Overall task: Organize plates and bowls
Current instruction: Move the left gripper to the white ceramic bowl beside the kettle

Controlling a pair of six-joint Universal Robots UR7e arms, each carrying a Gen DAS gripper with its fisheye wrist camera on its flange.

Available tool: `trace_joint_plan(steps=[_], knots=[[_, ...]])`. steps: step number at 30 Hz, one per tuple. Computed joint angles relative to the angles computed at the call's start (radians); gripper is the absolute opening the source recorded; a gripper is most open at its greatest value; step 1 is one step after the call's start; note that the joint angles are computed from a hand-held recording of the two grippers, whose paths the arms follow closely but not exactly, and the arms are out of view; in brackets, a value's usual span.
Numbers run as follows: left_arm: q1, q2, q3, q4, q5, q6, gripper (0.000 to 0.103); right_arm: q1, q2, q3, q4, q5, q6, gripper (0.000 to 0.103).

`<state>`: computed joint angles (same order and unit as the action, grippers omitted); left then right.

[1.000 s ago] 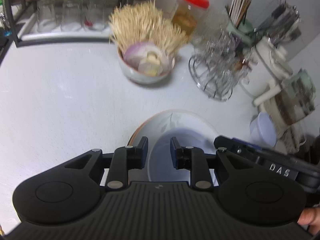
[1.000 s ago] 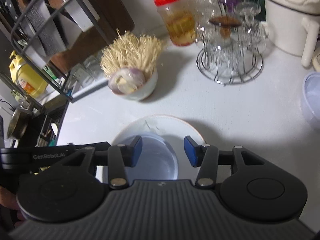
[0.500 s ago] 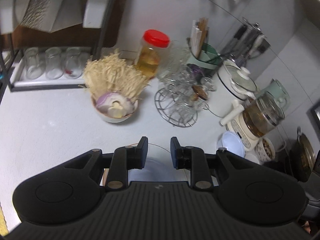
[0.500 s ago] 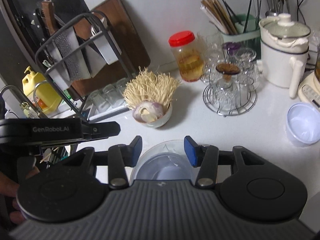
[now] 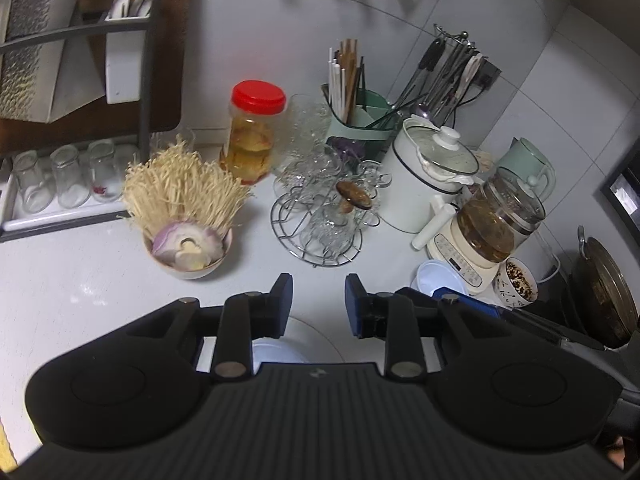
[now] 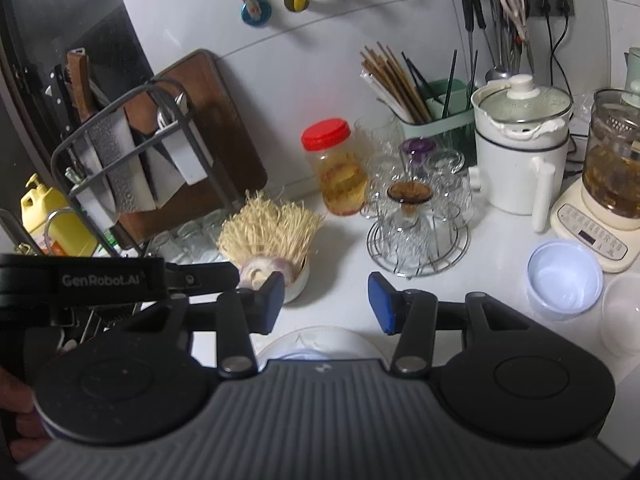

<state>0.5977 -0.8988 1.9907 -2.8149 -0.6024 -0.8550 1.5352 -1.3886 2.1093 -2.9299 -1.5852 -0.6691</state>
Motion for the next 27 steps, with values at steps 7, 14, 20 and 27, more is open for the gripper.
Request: trace_joint_plan(steps=[7, 14, 20, 27], knots=[[0.015, 0.04, -0.053, 0.025, -0.016, 0.019, 0.035, -0.021, -0.019, 0.004, -0.048, 0.012, -0.043, 0.05], [0.014, 0.1, -0.125, 0.042, -0.016, 0.08, 0.041, -0.058, -0.037, -0.012, -0.052, 0.02, -0.046, 0.05], [0.027, 0.168, -0.21, 0.042, -0.049, 0.114, 0.046, -0.1, -0.051, -0.035, -0.032, 0.025, -0.042, 0.05], [0.048, 0.273, -0.338, 0.045, -0.11, 0.167, 0.055, -0.151, -0.061, -0.081, -0.004, 0.015, -0.037, 0.05]])
